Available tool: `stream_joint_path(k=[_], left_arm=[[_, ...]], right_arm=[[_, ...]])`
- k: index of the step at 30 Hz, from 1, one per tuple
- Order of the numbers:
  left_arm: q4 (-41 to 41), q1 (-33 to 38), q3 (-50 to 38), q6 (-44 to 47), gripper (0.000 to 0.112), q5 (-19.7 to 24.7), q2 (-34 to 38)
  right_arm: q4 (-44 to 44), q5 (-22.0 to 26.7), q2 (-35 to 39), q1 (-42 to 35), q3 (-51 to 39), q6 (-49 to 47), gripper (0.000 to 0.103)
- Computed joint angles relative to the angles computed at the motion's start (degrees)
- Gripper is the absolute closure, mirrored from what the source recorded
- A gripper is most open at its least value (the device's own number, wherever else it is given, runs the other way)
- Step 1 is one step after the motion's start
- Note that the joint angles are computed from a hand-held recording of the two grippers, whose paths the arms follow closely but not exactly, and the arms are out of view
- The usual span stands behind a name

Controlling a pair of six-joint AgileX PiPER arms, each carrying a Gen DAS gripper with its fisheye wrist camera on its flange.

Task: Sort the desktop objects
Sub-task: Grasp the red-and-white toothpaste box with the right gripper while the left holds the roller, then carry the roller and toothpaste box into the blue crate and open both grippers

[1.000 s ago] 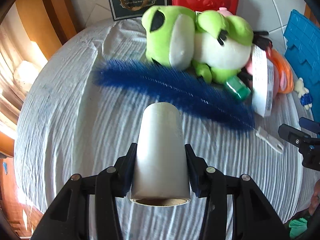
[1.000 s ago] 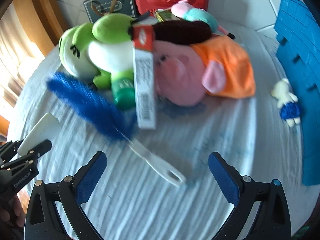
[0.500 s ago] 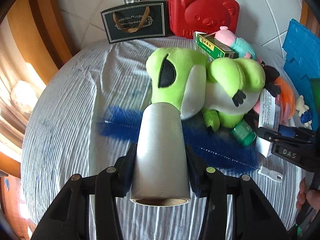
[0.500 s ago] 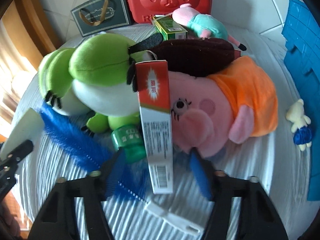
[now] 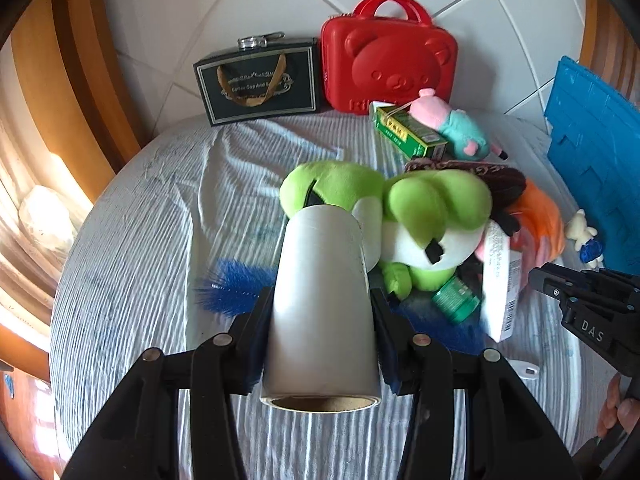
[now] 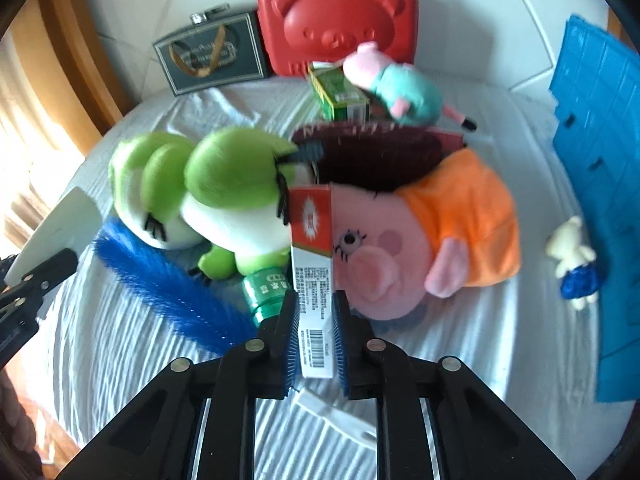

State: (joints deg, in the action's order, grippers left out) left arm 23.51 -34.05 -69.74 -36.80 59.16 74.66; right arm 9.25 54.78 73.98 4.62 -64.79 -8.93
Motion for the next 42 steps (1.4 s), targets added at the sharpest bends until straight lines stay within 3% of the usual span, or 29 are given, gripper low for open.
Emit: stream_joint_path(k=[10, 13, 17, 18, 26, 29, 30, 33, 42], left_arm=[[3.9, -6.6, -5.1, -3.2, 0.067, 3.4, -2.4], [3.9, -6.8, -5.4, -3.6, 0.067, 3.7, -2.6], [3.3, -5.7, -4.0, -3.6, 0.067, 3.7, -2.4], [3.0, -5.2, -3.4, -3.3, 0.067, 3.5, -2.4], [0.3, 0.6, 0.1, 0.7, 0.067, -0.8, 0.2], [-1.5, 3.0, -0.3, 3.1, 0.067, -2.4, 1.7], [-1.7, 3.2, -0.4, 3.2, 0.067, -2.5, 2.0], [-2.1, 4.1, -0.8, 4.2, 0.067, -3.2, 2.3], [0.9, 0.0, -7.4, 1.8, 0.067, -1.5, 2.5]], right_arm=[[-0.7, 6.2, -7.5, -0.7, -5.6, -0.5, 0.091], [1.3, 8.2, -7.1, -3.0, -5.8, -2.0, 0.085], [2.5, 6.9, -4.9, -3.8, -1.6, -3.1, 0.031], [2.4, 5.7, -4.2, -3.5, -0.3, -3.1, 0.030], [0.6, -3.4, 5.8, 0.9, 2.7, 0.2, 0.044], [0.3, -4.5, 10.2, 1.5, 1.1, 0.6, 0.075], [-0.8, -4.6, 11.0, 1.9, 0.6, 1.5, 0.078], [0.3, -3.3, 10.9, 1.1, -0.5, 0.2, 0.080], [2.8, 6.5, -2.8, -2.8, -7.2, -4.1, 0.080]])
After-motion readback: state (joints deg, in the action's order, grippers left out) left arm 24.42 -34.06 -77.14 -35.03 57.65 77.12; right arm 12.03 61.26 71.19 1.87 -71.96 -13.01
